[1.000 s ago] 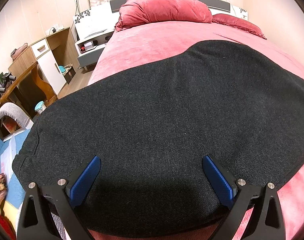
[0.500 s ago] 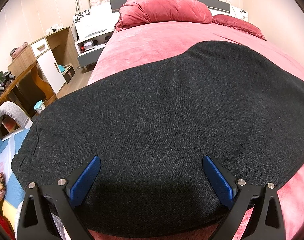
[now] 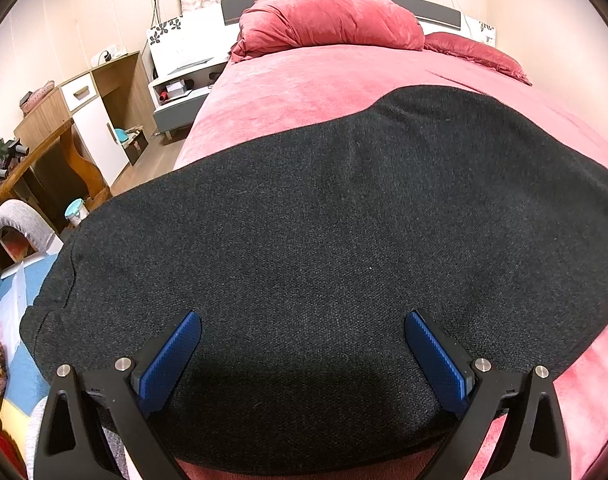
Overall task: Fold large clothes
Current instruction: 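Lift the held edge over the garment with the right gripper and open it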
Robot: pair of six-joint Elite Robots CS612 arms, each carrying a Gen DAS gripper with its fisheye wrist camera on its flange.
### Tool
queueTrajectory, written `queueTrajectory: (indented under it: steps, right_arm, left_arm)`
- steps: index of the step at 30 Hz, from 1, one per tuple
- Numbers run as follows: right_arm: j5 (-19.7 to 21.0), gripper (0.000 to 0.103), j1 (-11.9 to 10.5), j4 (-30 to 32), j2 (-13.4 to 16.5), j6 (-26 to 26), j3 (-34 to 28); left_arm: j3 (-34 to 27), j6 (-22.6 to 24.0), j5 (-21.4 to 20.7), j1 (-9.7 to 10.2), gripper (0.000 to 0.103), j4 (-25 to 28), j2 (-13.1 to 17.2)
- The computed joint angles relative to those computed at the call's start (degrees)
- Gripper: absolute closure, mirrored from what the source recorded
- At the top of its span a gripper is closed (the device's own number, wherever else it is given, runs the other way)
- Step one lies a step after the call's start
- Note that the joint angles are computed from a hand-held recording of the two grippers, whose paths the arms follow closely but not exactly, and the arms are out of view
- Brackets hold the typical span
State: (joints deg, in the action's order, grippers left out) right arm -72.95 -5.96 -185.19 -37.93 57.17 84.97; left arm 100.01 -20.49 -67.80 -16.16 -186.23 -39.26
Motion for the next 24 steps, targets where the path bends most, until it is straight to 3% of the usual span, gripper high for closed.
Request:
queueTrajectory:
  steps: [13,24]
  right_arm:
    - [0.50,0.091,4.79,6.64,-3.55,-11.34,-3.90]
    - [1.86,0.091,12.51,13.40,-2.69,-32.04,-11.36]
  left_arm:
    - [2.76,-0.58,-4.27,0.71,0.001,-10.86,-0.82]
    - [4.29,-6.22,-8.14,2.07,0.001,-14.31,-1.63]
